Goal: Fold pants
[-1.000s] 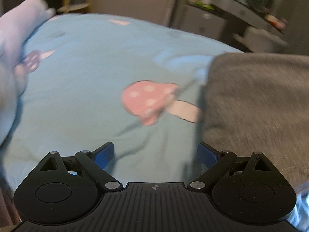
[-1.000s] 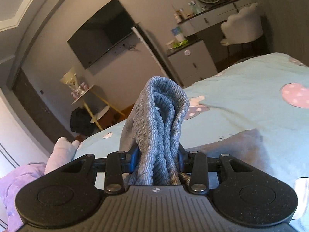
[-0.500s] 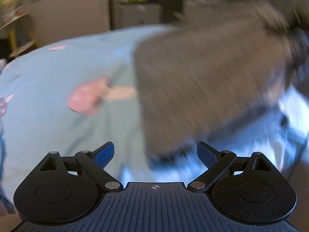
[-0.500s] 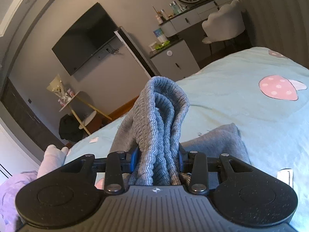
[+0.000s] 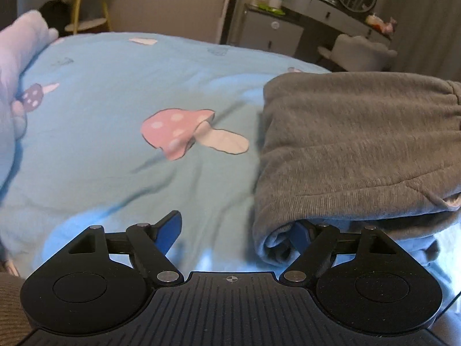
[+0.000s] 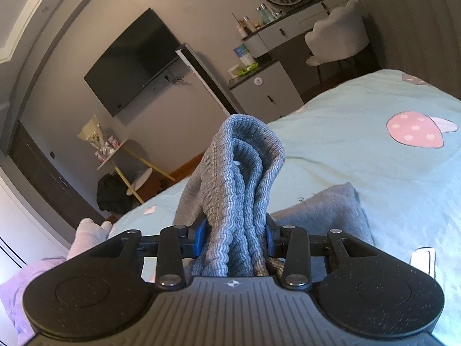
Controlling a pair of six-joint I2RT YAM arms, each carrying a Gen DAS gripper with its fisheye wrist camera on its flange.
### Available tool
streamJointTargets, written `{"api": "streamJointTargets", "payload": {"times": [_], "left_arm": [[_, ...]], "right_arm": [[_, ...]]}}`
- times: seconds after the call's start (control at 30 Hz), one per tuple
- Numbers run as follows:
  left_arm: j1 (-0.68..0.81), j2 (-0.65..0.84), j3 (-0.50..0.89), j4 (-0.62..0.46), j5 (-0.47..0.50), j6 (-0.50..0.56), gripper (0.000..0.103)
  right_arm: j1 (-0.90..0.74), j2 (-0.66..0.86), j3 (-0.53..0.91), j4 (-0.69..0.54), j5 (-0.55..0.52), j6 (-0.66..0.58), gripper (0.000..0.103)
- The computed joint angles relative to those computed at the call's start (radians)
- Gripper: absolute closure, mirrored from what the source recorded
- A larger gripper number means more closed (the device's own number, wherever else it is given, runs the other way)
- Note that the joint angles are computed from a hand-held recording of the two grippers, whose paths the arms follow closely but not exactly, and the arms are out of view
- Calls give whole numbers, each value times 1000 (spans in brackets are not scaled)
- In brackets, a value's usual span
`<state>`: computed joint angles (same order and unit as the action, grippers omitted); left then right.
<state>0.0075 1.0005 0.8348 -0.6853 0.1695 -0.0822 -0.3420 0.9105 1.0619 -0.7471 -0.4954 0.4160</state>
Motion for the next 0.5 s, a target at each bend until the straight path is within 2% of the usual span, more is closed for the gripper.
{"api": "streamJointTargets", "payload": {"times": [0.07, 0.17, 0.23, 0.27, 0.3, 0.37, 0.5], "left_arm": [[-42, -7, 1, -9, -35, 15, 19], [-70, -12, 15, -63, -18, 55, 18], [-76, 11, 22, -80, -24, 71, 17], [-75, 23, 23, -78, -24, 72, 17], [-77, 31, 26, -81, -34, 68, 17], [-64, 44, 31, -84, -14, 68, 17], [-102, 31, 18, -97, -32, 57, 16]], "right_arm": [[-15, -6, -23, 2, 1, -15, 65], [-59, -16, -73, 11, 17, -56, 64], [-82, -1, -88, -25, 61, -72, 44], [-90, -2, -97, -47, 97, -58, 30], [-109, -33, -124, -53, 121, -34, 27], [-204, -99, -168, -91, 39, -6, 27], [-424, -201, -277, -235, -229, 46, 27]]}}
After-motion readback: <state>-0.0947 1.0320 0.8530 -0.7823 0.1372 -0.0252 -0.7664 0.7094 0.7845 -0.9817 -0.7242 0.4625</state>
